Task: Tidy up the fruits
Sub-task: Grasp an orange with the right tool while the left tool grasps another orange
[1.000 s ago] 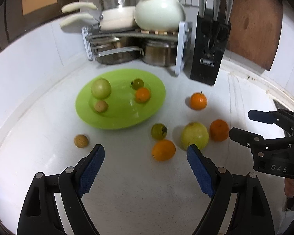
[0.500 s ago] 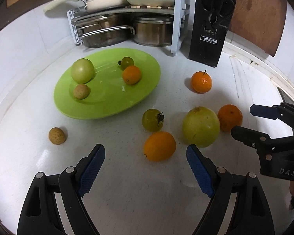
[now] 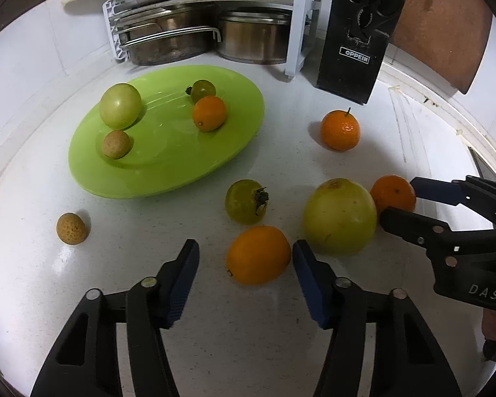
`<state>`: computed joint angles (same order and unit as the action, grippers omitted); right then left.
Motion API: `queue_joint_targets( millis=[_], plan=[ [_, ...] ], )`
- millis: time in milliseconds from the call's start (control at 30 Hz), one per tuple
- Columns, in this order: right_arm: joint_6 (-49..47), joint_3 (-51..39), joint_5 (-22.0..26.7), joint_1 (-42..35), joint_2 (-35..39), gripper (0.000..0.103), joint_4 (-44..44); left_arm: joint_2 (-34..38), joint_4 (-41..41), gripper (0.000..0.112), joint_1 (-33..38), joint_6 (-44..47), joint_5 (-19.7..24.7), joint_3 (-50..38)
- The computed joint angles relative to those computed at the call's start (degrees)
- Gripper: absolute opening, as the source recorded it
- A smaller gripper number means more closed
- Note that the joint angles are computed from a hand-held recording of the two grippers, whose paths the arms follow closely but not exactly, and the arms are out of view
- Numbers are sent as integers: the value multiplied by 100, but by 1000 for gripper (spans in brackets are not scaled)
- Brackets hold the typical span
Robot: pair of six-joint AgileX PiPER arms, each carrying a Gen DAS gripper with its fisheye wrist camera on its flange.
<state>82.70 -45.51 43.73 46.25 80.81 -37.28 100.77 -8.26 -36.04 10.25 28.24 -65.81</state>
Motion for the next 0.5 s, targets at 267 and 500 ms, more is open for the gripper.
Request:
queue_joint_targets(
  millis=[267,500],
  plan=[
    [-169,45,-313,-169,44,47,159,25,-369,37,30,335,125,-65],
    [43,23,-232,-62,38,43,53,-64,-421,37,48,324,95,3]
  ],
)
